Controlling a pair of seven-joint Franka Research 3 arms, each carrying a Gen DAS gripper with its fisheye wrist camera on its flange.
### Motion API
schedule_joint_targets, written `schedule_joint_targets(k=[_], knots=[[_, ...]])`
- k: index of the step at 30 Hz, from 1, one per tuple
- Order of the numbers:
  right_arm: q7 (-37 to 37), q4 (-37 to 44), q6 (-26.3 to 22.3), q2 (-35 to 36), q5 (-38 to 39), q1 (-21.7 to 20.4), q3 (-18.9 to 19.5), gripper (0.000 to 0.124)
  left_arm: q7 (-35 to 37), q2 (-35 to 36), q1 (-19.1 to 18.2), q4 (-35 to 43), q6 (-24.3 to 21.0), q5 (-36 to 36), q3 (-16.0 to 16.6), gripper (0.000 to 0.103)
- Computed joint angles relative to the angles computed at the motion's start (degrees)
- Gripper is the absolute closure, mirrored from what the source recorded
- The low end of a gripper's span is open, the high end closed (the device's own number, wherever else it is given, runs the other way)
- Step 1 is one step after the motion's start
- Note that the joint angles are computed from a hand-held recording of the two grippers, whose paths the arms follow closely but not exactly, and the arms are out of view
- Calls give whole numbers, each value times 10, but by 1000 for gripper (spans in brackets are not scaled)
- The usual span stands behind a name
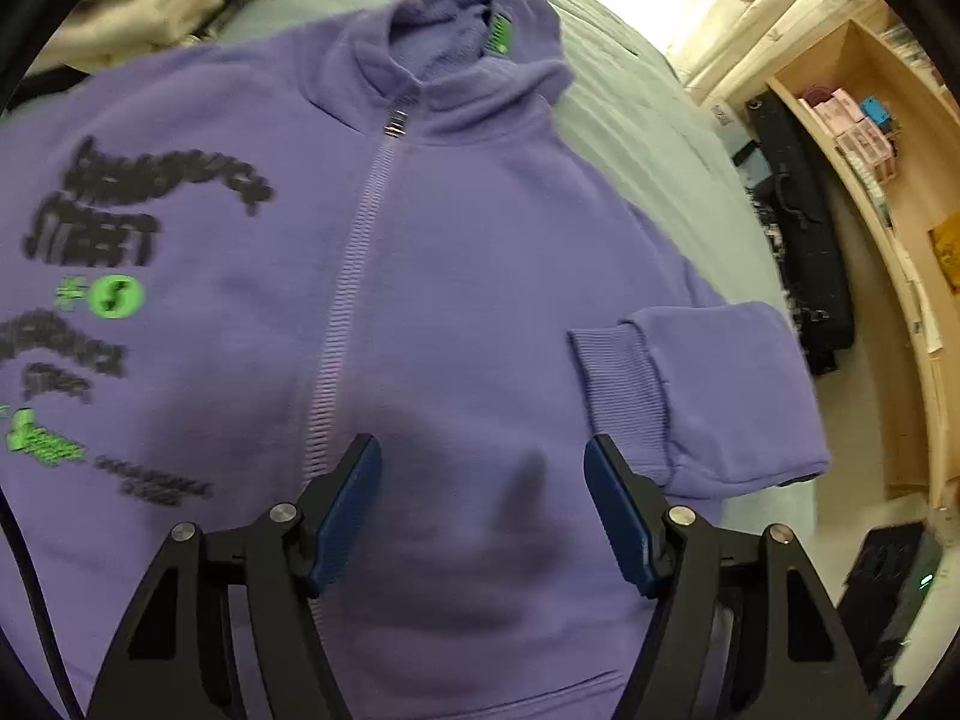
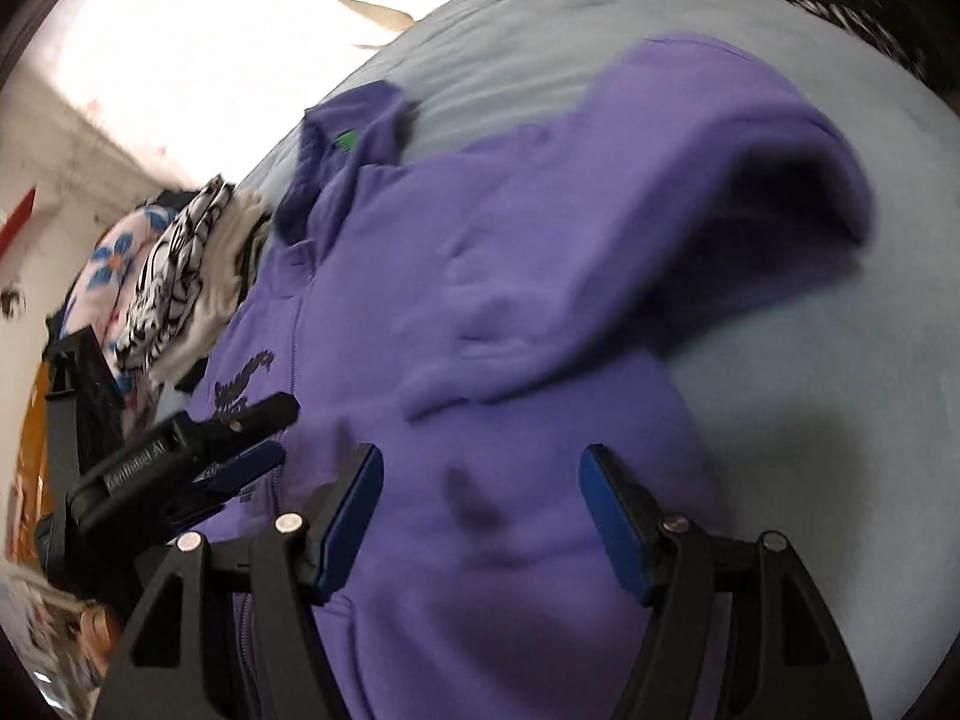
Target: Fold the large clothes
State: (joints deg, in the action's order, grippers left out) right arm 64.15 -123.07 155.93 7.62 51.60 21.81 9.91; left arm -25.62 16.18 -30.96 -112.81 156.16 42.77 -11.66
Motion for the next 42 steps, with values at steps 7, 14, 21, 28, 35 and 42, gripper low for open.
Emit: schedule_joint_targets(k=[7, 14, 21, 28, 35, 42], knots=[[-27, -42, 14, -30, 20, -4, -6, 56, 86, 59, 8, 57, 41, -39, -7, 34], [-69, -64, 48, -34, 49, 4, -5, 56, 106, 102, -14, 90, 125, -70, 31, 34], [-92, -72, 83, -29, 61, 12, 0, 55, 144, 146, -23, 119, 171, -135, 45, 35], [-115, -75, 88, -28, 84, 11, 1, 55, 272, 187, 5, 202, 81, -212, -16, 93], [-127, -75, 93, -26, 91, 12, 2, 55, 262, 155, -85, 287, -127, -102, 62, 96], [-128, -74, 104, -22, 85, 13, 4, 55, 162, -21, -116, 155, -271, 81, 87, 96]])
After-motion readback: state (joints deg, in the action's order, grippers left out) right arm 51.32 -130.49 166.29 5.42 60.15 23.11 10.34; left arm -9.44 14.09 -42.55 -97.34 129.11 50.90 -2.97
